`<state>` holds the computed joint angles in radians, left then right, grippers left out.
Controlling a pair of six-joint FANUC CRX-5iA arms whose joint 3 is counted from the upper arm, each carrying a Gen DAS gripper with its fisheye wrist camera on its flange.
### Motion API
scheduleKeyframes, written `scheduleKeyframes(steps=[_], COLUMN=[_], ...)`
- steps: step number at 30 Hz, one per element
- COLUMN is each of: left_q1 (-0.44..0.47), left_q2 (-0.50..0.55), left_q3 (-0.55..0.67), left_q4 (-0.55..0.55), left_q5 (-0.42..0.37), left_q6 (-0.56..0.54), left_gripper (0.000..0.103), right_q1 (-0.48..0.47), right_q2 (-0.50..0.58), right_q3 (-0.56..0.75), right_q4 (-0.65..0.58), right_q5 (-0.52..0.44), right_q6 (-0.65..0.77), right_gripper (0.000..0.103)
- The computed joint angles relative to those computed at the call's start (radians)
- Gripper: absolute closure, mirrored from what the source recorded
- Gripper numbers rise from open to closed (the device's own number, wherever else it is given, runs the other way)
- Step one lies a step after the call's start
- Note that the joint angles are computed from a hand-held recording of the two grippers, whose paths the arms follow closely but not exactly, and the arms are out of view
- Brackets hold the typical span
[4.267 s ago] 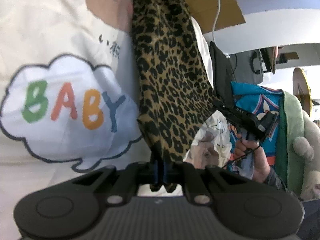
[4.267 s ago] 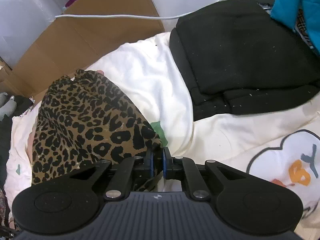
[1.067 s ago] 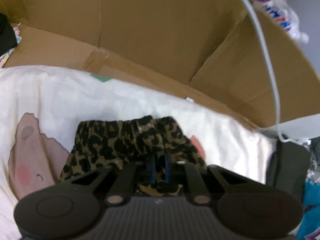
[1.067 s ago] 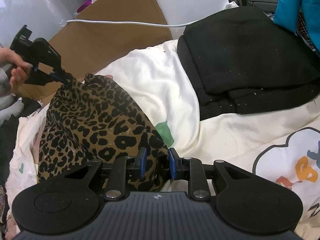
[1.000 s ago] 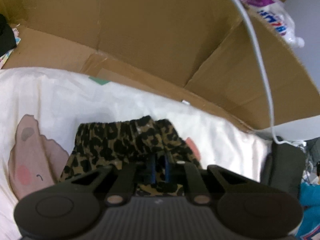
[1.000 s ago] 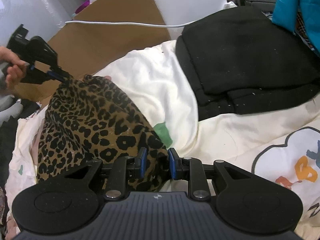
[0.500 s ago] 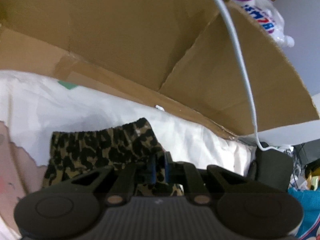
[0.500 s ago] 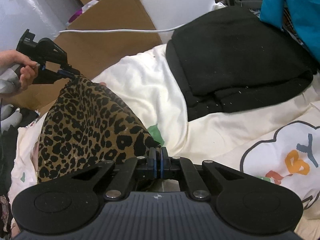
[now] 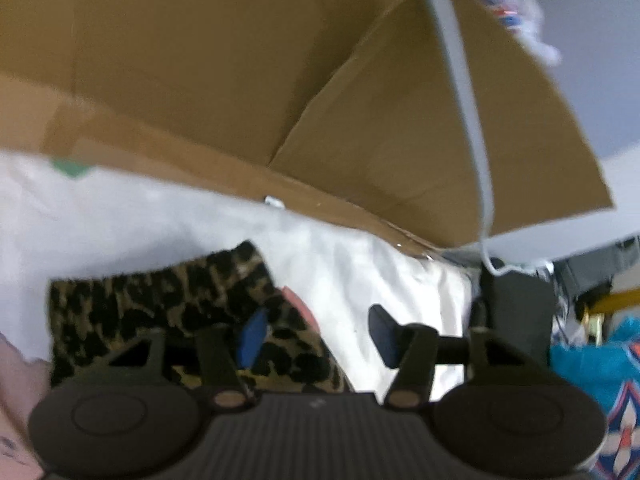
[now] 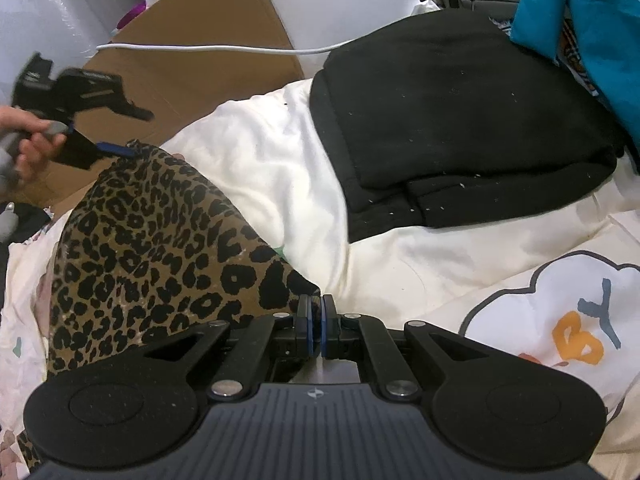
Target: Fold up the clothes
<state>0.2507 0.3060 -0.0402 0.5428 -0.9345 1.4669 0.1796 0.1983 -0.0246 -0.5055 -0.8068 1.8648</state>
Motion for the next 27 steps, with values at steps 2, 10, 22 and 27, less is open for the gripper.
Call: scheduleKeyframes(steps=[2, 10, 22, 27], left_q1=[0.013, 0.044, 0.067, 0.049], left_q2=[-0.018, -0.102, -0.147, -0.119], left_q3=[0.015, 0.027, -0.053, -0.062], left_q4=[-0.007, -0.14, -0.224, -0.26], left_q5=[-0.043, -0.144, -0.208, -0.159], left_q6=[-0.043, -0.204, -0.343, -0.309], left_gripper=[0.044, 0.051, 0.081, 0.082], right_q1=[0.017, 0.029, 0.054, 0.079], right_q2=[-0.014, -0.058, -0.016, 0.013], right_q3=[-0.015, -0.035, 0.033, 0.037], right_q4=[0.028, 0.019, -0.096, -0.046], right_q5=[0.025, 0.094, 0.0, -0.006], right_q6=[-0.001, -0.017, 0.157, 0.126], right_gripper=[0.097, 0.094, 0.094, 0.094])
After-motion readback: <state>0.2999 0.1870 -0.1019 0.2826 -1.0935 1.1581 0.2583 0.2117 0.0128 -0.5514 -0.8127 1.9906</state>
